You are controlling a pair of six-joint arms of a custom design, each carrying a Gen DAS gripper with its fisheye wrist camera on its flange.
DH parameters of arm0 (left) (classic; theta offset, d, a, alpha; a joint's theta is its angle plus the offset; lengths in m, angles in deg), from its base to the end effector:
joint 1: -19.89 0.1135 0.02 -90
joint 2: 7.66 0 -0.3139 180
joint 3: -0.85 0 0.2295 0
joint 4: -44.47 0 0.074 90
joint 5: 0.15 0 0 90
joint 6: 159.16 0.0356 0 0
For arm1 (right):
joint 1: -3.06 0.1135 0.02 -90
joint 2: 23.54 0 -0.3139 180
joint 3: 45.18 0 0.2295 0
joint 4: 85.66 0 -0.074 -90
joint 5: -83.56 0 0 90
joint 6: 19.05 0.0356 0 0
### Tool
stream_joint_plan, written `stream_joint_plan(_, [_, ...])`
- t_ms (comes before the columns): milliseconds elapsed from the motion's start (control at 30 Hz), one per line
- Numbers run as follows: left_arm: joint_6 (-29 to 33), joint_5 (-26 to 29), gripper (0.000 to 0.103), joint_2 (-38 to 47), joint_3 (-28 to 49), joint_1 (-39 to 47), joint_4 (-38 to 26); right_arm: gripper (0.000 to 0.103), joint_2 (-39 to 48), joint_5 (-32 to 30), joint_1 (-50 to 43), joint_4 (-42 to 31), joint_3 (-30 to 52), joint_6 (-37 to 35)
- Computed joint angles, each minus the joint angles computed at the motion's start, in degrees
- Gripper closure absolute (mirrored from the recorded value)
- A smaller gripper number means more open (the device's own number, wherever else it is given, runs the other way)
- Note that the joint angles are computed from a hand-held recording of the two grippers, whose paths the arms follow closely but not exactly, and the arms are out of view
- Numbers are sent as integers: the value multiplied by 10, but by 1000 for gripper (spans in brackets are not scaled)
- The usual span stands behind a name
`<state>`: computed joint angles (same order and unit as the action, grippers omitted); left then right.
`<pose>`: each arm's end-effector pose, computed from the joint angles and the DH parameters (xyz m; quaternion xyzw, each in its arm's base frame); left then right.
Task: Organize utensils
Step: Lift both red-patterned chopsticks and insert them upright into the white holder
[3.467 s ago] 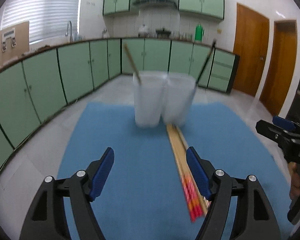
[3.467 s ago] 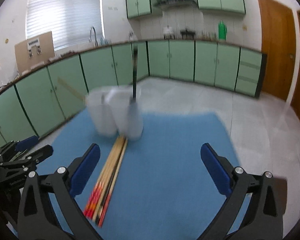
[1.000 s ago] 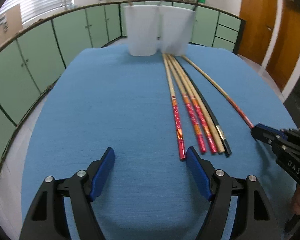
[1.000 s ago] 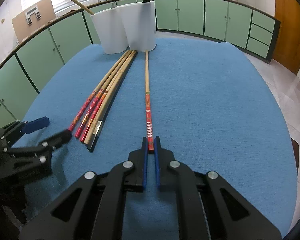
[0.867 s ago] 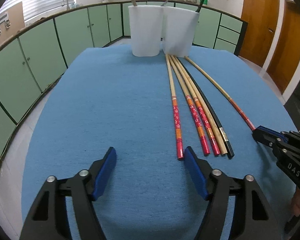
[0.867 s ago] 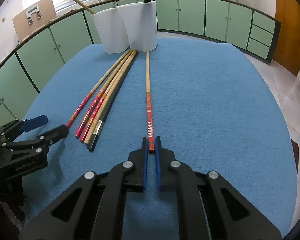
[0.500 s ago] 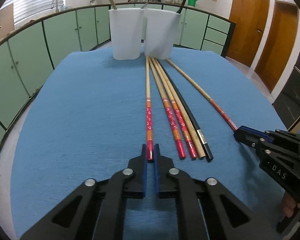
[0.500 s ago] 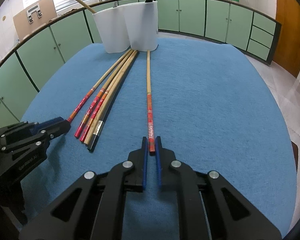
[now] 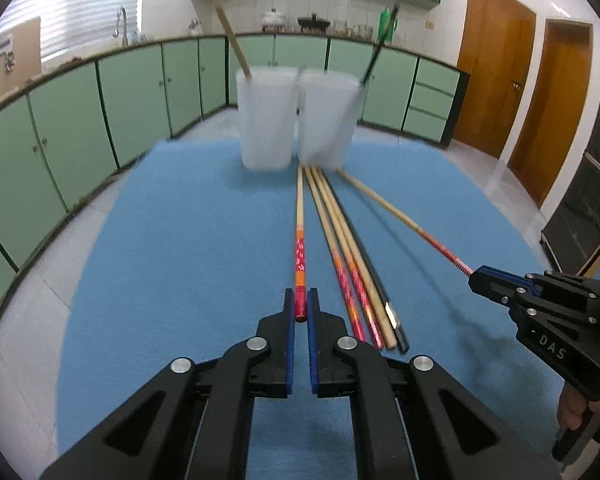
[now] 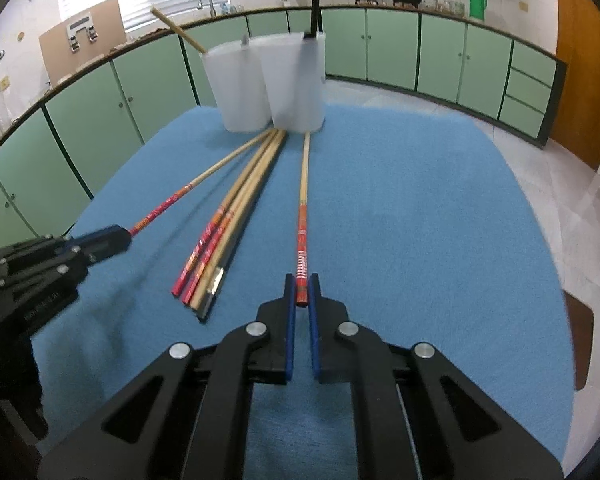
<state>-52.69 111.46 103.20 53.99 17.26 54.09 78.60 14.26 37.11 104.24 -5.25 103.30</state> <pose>0.3249 -0.0280 0.1331 0.2183 0.8935 -0.1315 0.3697 0.2213 0.1344 0.1324 0.0442 0.9318 0.0317 0.3590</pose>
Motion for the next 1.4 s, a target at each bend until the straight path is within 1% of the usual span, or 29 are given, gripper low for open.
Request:
stream_joint_plan(133, [0,19,97,-47,7,14,-17,98,-53,15,-2,-31,6,-17])
stream_joint_plan(267, [-7,37,97,-75,27,24,-34,98,-104,23,-11,-64,20,-37])
stream_joint_plan(500, [-16,56,97,-112,67,24,-59,98,-180,12,-40,-126,64,-78])
stream_joint_plan(633, [-15,56,97,-117,100,16,-70,98,-206,-11,-61,-160,98,-99])
stream_joint_plan(833, [-13,65,98,-119,141,4,-90,98,-222,-38,-83,-214,169,-145])
stream_joint_plan(1000, [-20,75,98,-120,173,-3,-107,98,-218,-77,-107,-255,230,-175])
stream_joint_plan(1100, [-27,82,98,-120,187,-1,-106,98,-212,-87,-115,-271,261,-194])
stream_joint_plan(1267, [-48,94,98,-119,231,-2,-107,98,-207,-107,-124,-295,318,-220])
stream_joint_plan(1400, [-71,94,98,-113,271,-8,-97,98,-197,-114,-130,-306,370,-243])
